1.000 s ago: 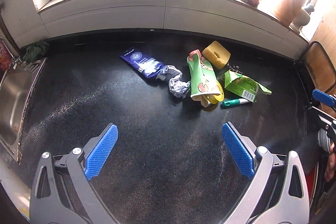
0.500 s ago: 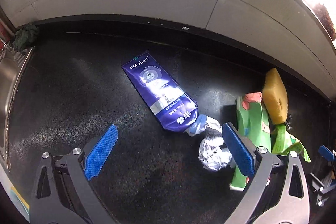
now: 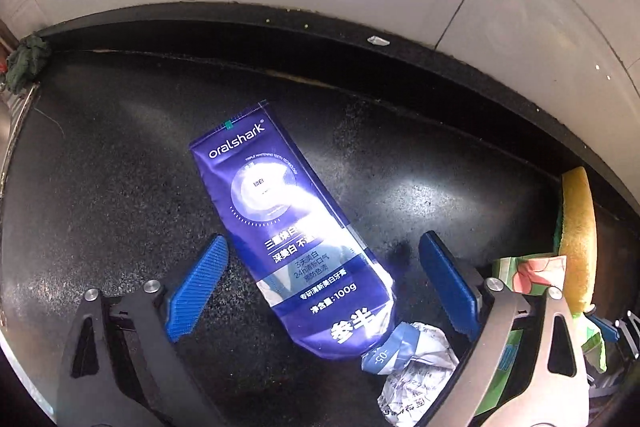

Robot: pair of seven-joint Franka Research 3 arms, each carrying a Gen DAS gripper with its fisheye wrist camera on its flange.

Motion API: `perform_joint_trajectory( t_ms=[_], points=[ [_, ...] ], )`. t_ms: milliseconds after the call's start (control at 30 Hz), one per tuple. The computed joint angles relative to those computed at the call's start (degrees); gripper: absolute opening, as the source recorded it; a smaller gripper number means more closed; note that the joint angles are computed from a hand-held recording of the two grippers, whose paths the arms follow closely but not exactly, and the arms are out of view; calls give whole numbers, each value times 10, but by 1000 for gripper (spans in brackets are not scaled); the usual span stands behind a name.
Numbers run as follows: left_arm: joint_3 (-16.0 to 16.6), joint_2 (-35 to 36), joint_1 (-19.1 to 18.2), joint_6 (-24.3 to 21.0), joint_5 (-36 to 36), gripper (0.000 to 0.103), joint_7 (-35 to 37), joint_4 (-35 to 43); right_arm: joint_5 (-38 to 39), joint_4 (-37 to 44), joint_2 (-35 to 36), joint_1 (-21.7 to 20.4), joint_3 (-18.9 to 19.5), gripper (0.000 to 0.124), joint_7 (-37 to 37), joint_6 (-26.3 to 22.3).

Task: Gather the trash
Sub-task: 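Grasp the blue toothpaste box with left tool while right tool grasps green snack bag, then carry the toothpaste box and green snack bag in both tools over the bin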

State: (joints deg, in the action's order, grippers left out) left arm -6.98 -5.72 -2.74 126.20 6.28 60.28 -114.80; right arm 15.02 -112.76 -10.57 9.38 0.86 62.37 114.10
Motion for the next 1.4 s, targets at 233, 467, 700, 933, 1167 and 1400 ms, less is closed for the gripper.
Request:
perform_joint_trajectory(
  t_ms=[233, 467, 700, 933, 1167, 1400],
  points=[
    [-4, -22, -13, 1, -14, 51, 30, -13, 29, -10, -27, 0, -5, 25, -6, -21],
    [-1, -84, -18, 2, -20, 51, 45, -42, 44, -46, -98, 0, -3, 23, 15, -13],
    [3, -168, -30, -13, -17, 51, 60, -81, 32, -71, -153, -3, 3, 23, 55, 0],
    [8, -257, -39, -22, -9, 51, 46, -124, 25, -89, -200, -5, 6, 23, 89, 17],
    [16, -330, -46, -50, -9, 51, 57, -146, 21, -111, -242, 2, 14, 23, 105, 14],
    [19, -388, -58, -78, -12, 51, 59, -181, 20, -124, -266, 11, 23, 23, 116, 12]
  ],
)
